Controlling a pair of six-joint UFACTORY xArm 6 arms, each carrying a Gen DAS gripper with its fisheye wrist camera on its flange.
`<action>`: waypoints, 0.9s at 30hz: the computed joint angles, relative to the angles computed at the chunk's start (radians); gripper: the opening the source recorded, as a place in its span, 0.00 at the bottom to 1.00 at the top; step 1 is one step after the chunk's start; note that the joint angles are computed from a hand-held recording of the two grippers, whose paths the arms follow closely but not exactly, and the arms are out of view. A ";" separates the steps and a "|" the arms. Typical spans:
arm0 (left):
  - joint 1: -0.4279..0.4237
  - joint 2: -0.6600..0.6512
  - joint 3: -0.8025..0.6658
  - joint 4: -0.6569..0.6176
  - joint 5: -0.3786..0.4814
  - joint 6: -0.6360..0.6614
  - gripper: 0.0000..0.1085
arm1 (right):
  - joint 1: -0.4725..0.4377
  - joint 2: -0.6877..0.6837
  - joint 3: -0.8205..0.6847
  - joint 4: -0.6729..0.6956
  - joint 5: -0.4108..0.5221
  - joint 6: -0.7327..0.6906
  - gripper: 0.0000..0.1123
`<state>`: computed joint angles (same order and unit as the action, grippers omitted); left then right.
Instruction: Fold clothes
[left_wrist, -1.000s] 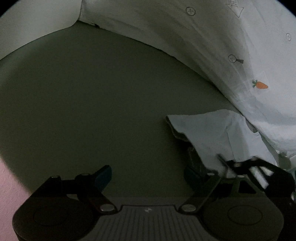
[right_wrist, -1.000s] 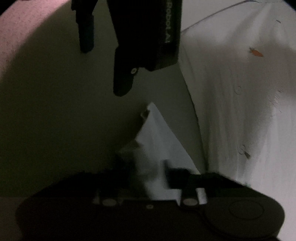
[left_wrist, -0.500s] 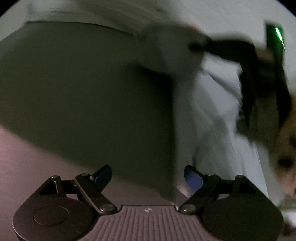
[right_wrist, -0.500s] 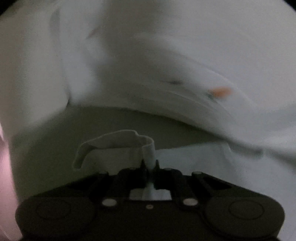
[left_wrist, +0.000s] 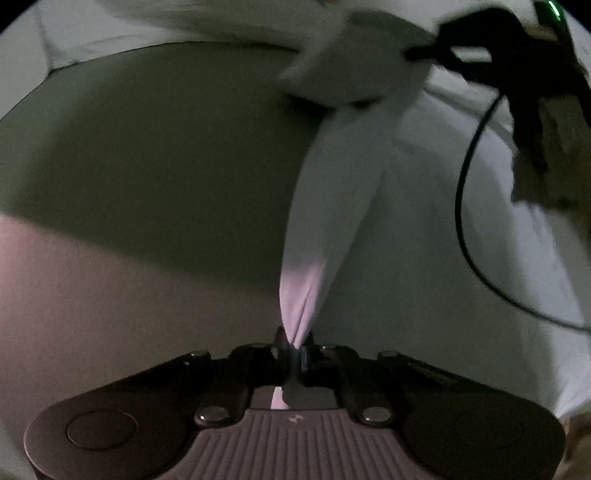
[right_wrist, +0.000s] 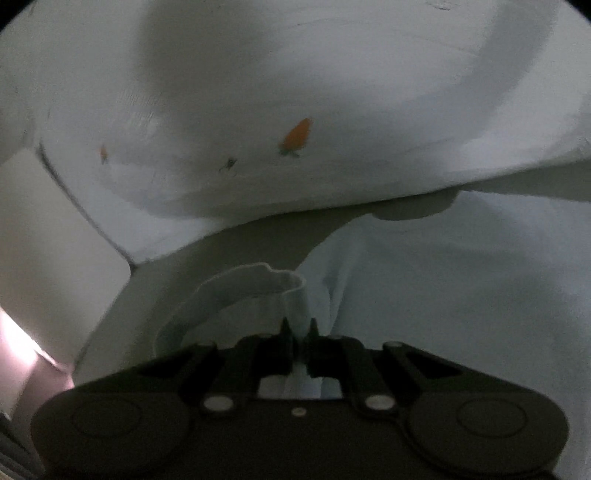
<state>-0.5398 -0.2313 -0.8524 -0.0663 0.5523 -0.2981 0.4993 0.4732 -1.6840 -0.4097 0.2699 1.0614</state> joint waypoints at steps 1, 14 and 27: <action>-0.018 -0.005 -0.016 0.008 0.008 -0.021 0.05 | -0.016 -0.032 0.047 0.007 -0.031 0.005 0.05; -0.238 0.333 -0.421 -0.174 0.153 0.120 0.64 | -0.207 -0.304 0.475 0.155 -0.050 0.020 0.43; -0.163 0.184 -0.226 -0.042 0.170 0.008 0.72 | 0.086 -0.838 1.099 0.328 -0.125 -0.006 0.46</action>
<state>-0.7033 -0.0470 -1.0787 -0.1084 0.7218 -0.2900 0.5854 -0.3645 -0.5849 -0.0818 0.1449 1.0553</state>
